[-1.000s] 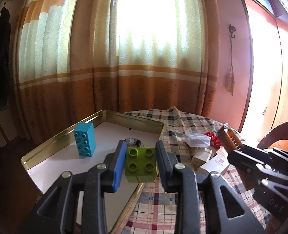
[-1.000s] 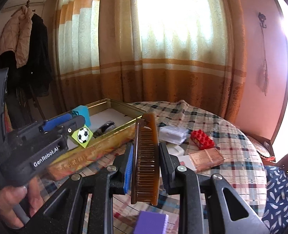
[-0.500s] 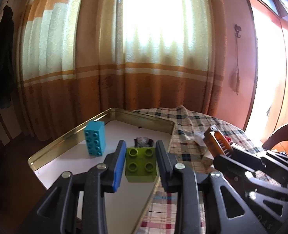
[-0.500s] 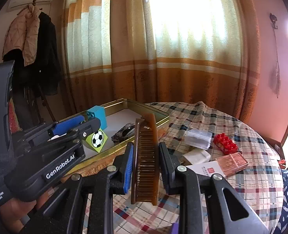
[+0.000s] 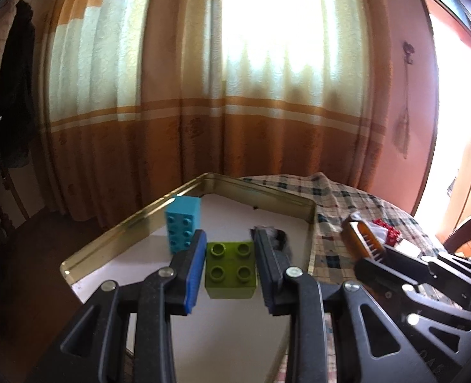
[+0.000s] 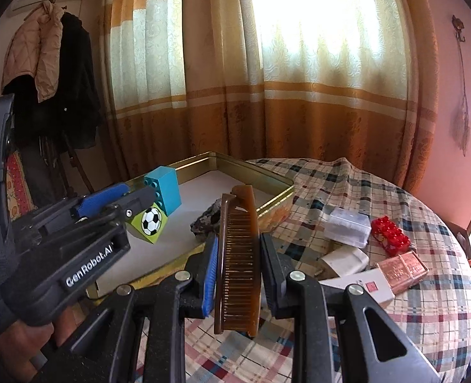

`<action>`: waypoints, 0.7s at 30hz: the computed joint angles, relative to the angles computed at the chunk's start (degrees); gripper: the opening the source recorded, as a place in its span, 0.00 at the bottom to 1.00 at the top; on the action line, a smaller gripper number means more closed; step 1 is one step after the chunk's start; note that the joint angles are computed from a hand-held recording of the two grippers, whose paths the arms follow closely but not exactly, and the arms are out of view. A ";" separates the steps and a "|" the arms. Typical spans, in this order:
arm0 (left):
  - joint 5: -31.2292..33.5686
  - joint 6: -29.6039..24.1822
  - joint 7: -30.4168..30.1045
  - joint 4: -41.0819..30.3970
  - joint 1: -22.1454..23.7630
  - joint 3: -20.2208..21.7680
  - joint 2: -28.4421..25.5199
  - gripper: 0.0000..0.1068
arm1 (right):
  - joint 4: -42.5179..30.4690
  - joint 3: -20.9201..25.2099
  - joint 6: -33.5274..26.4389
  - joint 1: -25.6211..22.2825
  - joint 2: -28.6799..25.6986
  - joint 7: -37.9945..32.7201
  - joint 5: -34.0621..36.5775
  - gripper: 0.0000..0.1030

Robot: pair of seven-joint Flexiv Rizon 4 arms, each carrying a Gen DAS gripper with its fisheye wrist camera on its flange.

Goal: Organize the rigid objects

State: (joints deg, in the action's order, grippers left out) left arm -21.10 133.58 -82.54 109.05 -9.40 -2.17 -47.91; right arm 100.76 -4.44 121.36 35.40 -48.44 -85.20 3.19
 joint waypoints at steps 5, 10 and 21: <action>-4.44 -3.77 2.15 -1.38 -0.59 2.09 0.65 0.28 | -2.96 1.08 -3.65 -1.41 -0.38 1.24 -3.11 0.27; -10.13 -11.02 6.08 -3.65 -1.93 4.90 0.86 0.28 | -7.77 4.07 -9.40 -4.39 -1.71 4.33 -9.06 0.27; -17.29 -27.47 7.60 -9.03 -10.00 18.21 -1.83 0.30 | -18.45 8.96 -21.70 -6.39 -6.69 8.05 -20.52 0.27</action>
State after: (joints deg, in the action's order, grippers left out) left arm -38.39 106.12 -74.94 100.02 -19.40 16.03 -49.74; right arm 82.30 4.52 99.66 29.01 -55.13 -77.16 -17.32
